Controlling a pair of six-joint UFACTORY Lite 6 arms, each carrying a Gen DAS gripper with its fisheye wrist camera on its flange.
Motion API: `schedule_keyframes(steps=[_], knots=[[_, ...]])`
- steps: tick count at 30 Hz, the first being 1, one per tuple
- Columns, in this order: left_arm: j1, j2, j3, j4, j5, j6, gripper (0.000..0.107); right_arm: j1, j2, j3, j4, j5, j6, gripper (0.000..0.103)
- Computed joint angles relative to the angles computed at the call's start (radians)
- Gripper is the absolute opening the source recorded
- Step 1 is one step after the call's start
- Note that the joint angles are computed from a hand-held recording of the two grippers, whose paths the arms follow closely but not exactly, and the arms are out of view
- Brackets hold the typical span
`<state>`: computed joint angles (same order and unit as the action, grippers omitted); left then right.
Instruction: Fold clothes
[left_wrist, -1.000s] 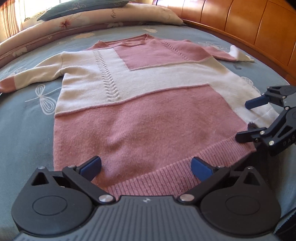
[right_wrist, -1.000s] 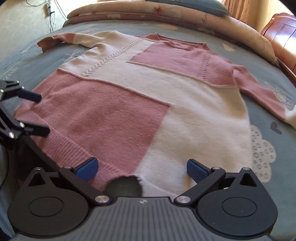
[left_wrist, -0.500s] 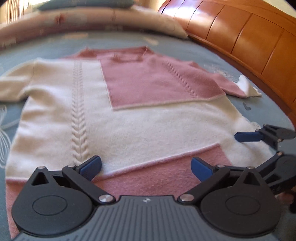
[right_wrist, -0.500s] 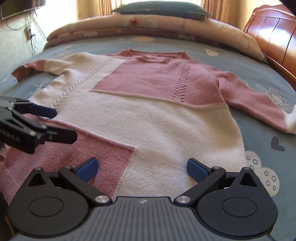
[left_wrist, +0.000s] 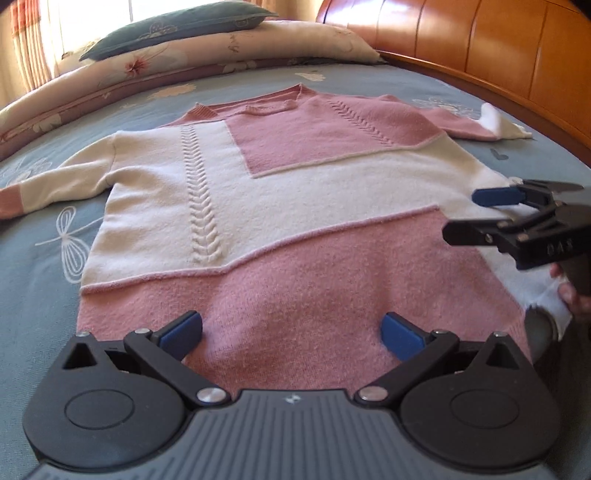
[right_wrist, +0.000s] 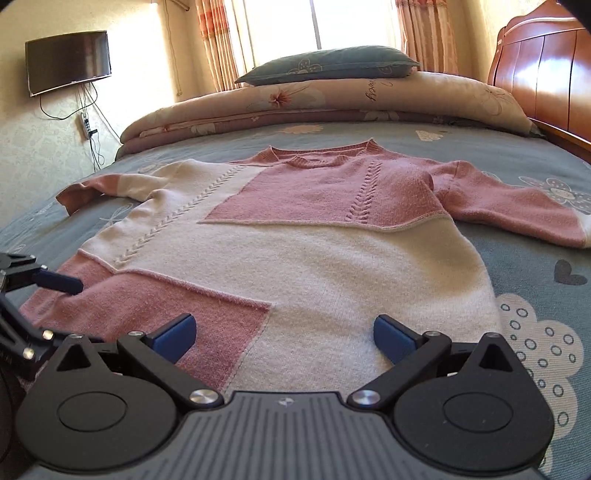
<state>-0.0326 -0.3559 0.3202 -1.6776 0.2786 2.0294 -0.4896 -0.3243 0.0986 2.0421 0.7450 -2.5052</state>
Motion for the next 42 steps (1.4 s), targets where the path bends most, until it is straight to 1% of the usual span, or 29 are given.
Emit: schedule_keyframes(steps=[1, 3, 4, 5, 6, 7, 8, 9, 10, 11, 12, 14, 16, 20, 22, 24, 25, 26, 27, 30, 32, 33, 36, 37, 40, 42], knots=[[-0.007, 0.030, 0.026, -0.050, -0.011, 0.026, 0.102, 0.008, -0.008, -0.005, 0.010, -0.007, -0.009, 0.103], [-0.008, 0.106, 0.091, -0.227, -0.025, 0.156, 0.102, 0.022, -0.022, -0.015, 0.027, -0.019, -0.026, 0.103], [0.005, 0.164, 0.135, -0.280, -0.024, 0.187, 0.102, 0.018, -0.022, -0.016, 0.024, -0.017, -0.027, 0.103], [0.017, 0.219, 0.183, -0.294, -0.026, 0.178, 0.102, 0.014, -0.023, -0.017, 0.020, -0.014, -0.027, 0.103], [0.035, 0.279, 0.231, -0.269, -0.027, 0.127, 0.102, 0.010, -0.024, -0.018, 0.016, -0.012, -0.027, 0.103], [0.069, 0.320, 0.258, -0.233, -0.002, 0.074, 0.102, 0.006, -0.024, -0.020, 0.012, -0.010, -0.028, 0.103], [0.115, 0.320, 0.254, -0.222, 0.046, 0.064, 0.102, 0.002, -0.025, -0.021, 0.007, -0.007, -0.028, 0.103], [0.154, 0.313, 0.246, -0.206, 0.071, 0.043, 0.102, -0.003, -0.026, -0.022, 0.003, -0.005, -0.028, 0.103], [0.184, 0.310, 0.246, -0.175, 0.072, 0.000, 0.102, -0.008, -0.024, -0.022, -0.002, -0.001, -0.027, 0.103], [0.218, 0.305, 0.247, -0.131, 0.082, -0.052, 0.102, -0.013, -0.019, -0.020, -0.007, 0.004, -0.024, 0.103], [0.256, 0.293, 0.248, -0.051, 0.110, -0.135, 0.102, -0.015, -0.018, -0.020, -0.008, 0.006, -0.025, 0.103], [0.328, 0.260, 0.257, 0.124, 0.187, -0.326, 0.102, -0.011, -0.017, -0.020, -0.001, 0.004, -0.031, 0.103], [0.389, 0.234, 0.269, 0.242, 0.272, -0.456, 0.102, -0.008, -0.013, -0.019, 0.005, 0.005, -0.034, 0.103], [0.422, 0.200, 0.272, 0.343, 0.428, -0.546, 0.102, -0.021, -0.004, -0.017, -0.007, 0.019, -0.029, 0.103], [0.396, 0.195, 0.251, 0.335, 0.422, -0.533, 0.102, -0.025, -0.007, -0.020, -0.012, 0.022, -0.026, 0.103], [0.378, 0.215, 0.240, 0.324, 0.373, -0.535, 0.102, -0.028, -0.004, -0.019, -0.014, 0.025, -0.026, 0.103], [0.379, 0.230, 0.238, 0.319, 0.334, -0.549, 0.102, -0.031, -0.002, -0.018, -0.016, 0.028, -0.027, 0.103], [0.397, 0.243, 0.233, 0.292, 0.316, -0.525, 0.102, -0.034, 0.001, -0.017, -0.019, 0.032, -0.026, 0.103], [0.427, 0.245, 0.231, 0.274, 0.322, -0.498, 0.102, -0.037, 0.003, -0.017, -0.021, 0.035, -0.025, 0.103], [0.472, 0.232, 0.251, 0.327, 0.314, -0.560, 0.101, -0.038, 0.002, -0.017, -0.024, 0.035, -0.023, 0.103], [0.444, 0.162, 0.232, 0.381, 0.273, -0.625, 0.101, -0.035, -0.001, -0.017, -0.021, 0.031, -0.025, 0.103], [0.428, 0.125, 0.220, 0.411, 0.268, -0.651, 0.101, -0.034, -0.001, -0.017, -0.020, 0.030, -0.025, 0.103], [0.405, 0.064, 0.189, 0.447, 0.379, -0.670, 0.101, -0.035, 0.000, -0.018, -0.021, 0.033, -0.025, 0.103], [0.390, 0.051, 0.178, 0.450, 0.401, -0.675, 0.101, -0.036, 0.000, -0.018, -0.021, 0.034, -0.025, 0.103], [0.315, 0.045, 0.141, 0.457, 0.362, -0.700, 0.101, -0.038, 0.002, -0.019, -0.022, 0.037, -0.025, 0.103], [0.295, 0.052, 0.115, 0.473, 0.329, -0.725, 0.101, -0.043, 0.006, -0.018, -0.026, 0.042, -0.026, 0.103]])
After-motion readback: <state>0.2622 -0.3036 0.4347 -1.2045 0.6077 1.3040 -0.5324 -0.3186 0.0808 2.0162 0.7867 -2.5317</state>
